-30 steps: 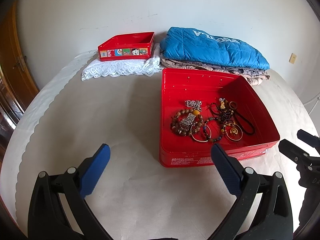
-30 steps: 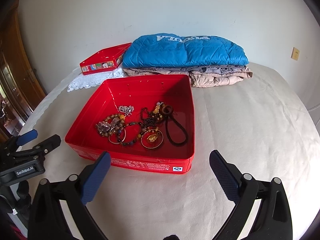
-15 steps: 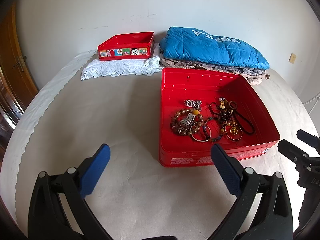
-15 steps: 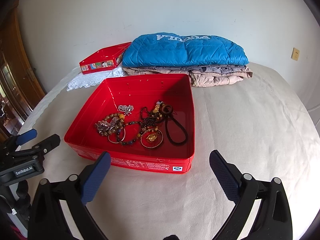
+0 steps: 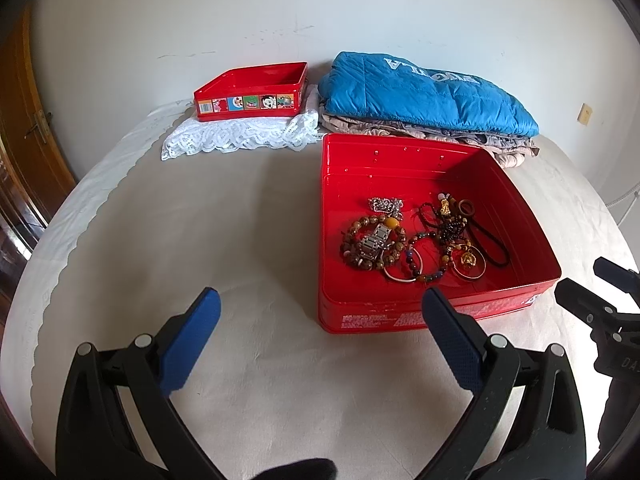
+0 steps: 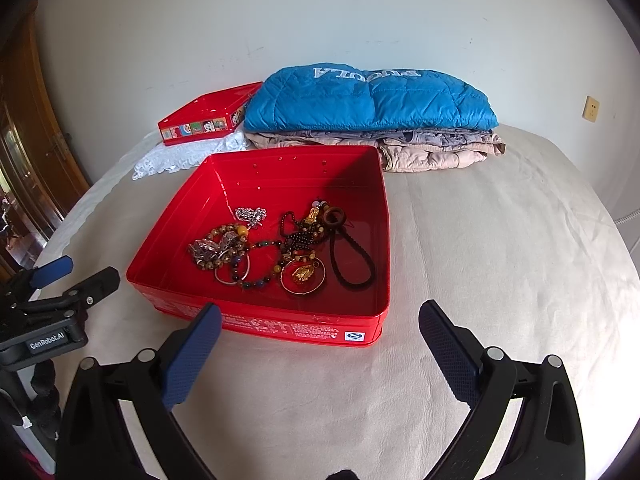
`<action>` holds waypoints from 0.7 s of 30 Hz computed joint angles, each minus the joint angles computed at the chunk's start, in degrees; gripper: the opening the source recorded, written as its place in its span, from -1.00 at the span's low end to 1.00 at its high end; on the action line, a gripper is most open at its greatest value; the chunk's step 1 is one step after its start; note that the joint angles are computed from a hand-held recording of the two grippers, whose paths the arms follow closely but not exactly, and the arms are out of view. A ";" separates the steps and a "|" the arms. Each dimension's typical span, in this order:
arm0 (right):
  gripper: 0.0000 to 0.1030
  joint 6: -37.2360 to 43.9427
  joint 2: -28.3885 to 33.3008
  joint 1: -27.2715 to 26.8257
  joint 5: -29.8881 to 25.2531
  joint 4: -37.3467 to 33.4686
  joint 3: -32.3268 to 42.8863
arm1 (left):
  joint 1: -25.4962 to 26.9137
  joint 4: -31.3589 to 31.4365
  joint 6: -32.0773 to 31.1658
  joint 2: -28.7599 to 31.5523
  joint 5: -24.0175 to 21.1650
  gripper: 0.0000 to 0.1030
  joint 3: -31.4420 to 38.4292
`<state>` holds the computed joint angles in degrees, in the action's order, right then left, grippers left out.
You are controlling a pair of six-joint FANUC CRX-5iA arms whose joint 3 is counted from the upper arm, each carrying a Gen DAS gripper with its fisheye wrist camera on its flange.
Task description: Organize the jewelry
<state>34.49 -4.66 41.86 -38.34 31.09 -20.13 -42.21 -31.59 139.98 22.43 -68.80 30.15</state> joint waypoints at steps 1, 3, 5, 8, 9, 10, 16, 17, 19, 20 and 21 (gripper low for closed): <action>0.92 0.12 0.04 -0.03 -0.04 -0.08 0.03 | -0.02 -0.03 -0.03 0.05 -0.05 0.93 0.04; 0.92 0.49 0.15 -0.09 -0.12 -0.30 0.20 | -0.05 0.05 -0.11 0.06 0.10 0.93 -0.04; 0.92 0.46 0.17 -0.07 -0.12 -0.25 0.23 | -0.03 0.11 -0.14 0.15 0.09 0.93 0.03; 0.92 0.39 0.18 -0.04 -0.15 -0.22 0.24 | 0.15 0.52 -0.32 0.15 0.30 0.93 -0.02; 0.92 0.43 0.16 -0.07 -0.14 -0.23 0.20 | 0.23 0.64 -0.42 0.15 0.34 0.93 -0.04; 0.92 0.43 0.16 -0.07 -0.14 -0.23 0.20 | 0.24 0.67 -0.47 0.17 0.33 0.93 -0.03; 0.92 0.65 0.19 -0.04 -0.22 -0.33 0.22 | 0.24 0.76 -0.60 0.24 0.27 0.93 0.08; 0.92 0.67 0.17 -0.06 -0.19 -0.34 0.19 | 0.20 0.73 -0.59 0.24 0.29 0.93 0.06; 0.92 0.57 0.23 -0.02 -0.29 -0.33 0.24 | 0.17 0.62 -0.58 0.29 0.15 0.93 0.16; 0.92 0.60 0.20 -0.02 -0.32 -0.41 0.23 | 0.18 0.68 -0.61 0.30 0.17 0.93 0.13; 0.92 0.81 0.32 -0.03 -0.34 -0.57 0.39 | 0.20 0.78 -0.71 0.31 0.17 0.93 0.14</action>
<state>35.30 -4.34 41.82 -38.68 30.52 -19.75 -42.01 -30.82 139.26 22.74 -68.63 30.29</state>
